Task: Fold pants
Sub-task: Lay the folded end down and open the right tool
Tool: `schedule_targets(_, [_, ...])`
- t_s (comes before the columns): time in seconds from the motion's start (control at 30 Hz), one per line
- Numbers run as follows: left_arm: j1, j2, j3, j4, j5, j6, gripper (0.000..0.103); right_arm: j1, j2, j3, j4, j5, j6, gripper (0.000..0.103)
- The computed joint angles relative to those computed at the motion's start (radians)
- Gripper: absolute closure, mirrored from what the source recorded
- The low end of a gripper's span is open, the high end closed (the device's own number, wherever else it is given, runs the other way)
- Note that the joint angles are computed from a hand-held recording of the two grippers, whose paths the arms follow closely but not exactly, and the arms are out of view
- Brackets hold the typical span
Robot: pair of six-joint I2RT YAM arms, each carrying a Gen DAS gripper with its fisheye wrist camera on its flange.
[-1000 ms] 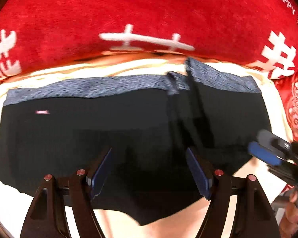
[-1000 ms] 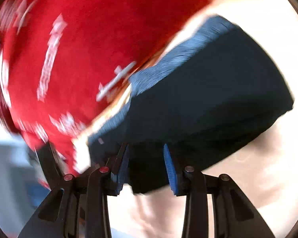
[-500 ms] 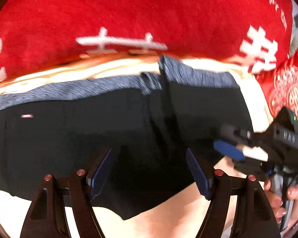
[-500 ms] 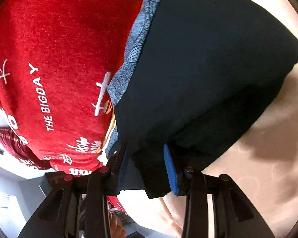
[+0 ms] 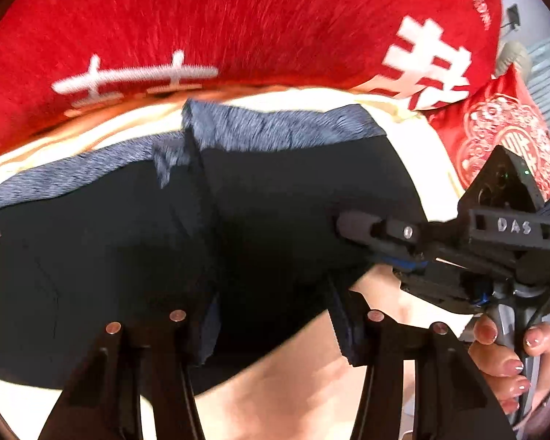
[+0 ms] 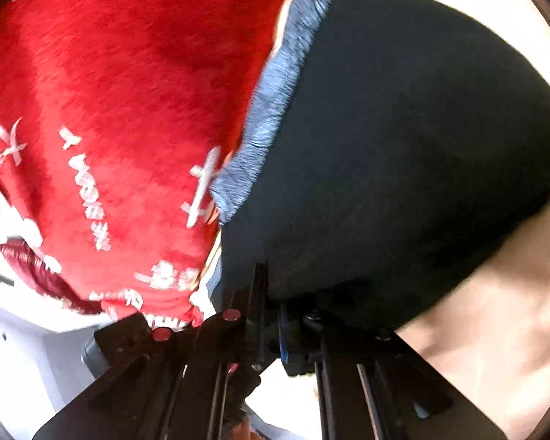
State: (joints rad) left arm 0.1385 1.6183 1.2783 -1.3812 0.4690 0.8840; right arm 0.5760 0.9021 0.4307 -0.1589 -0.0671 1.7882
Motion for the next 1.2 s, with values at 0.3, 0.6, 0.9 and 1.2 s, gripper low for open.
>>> schedule_targets(0.3, [0.049, -0.038, -0.104, 0.174, -0.154, -0.073, 0.035, 0.026, 0.176, -0.02, 0.075, -0.067, -0.014, 0.097])
schedule_targets(0.6, [0.057, -0.04, 0.101, 0.097, -0.133, -0.151, 0.029, -0.125, -0.002, 0.287, -0.512, -0.255, -0.555, 0.051])
schedule_targets(0.9, [-0.26, 0.012, 0.097, 0.259, -0.166, -0.439, 0.029, -0.754, 0.161, 0.345, -0.708, -0.326, -1.107, 0.051])
schedule_targets(1.2, [-0.327, 0.031, -0.044, 0.381, -0.233, -0.486, 0.029, -0.873, 0.366, 0.237, -0.461, -0.664, -1.11, 0.068])
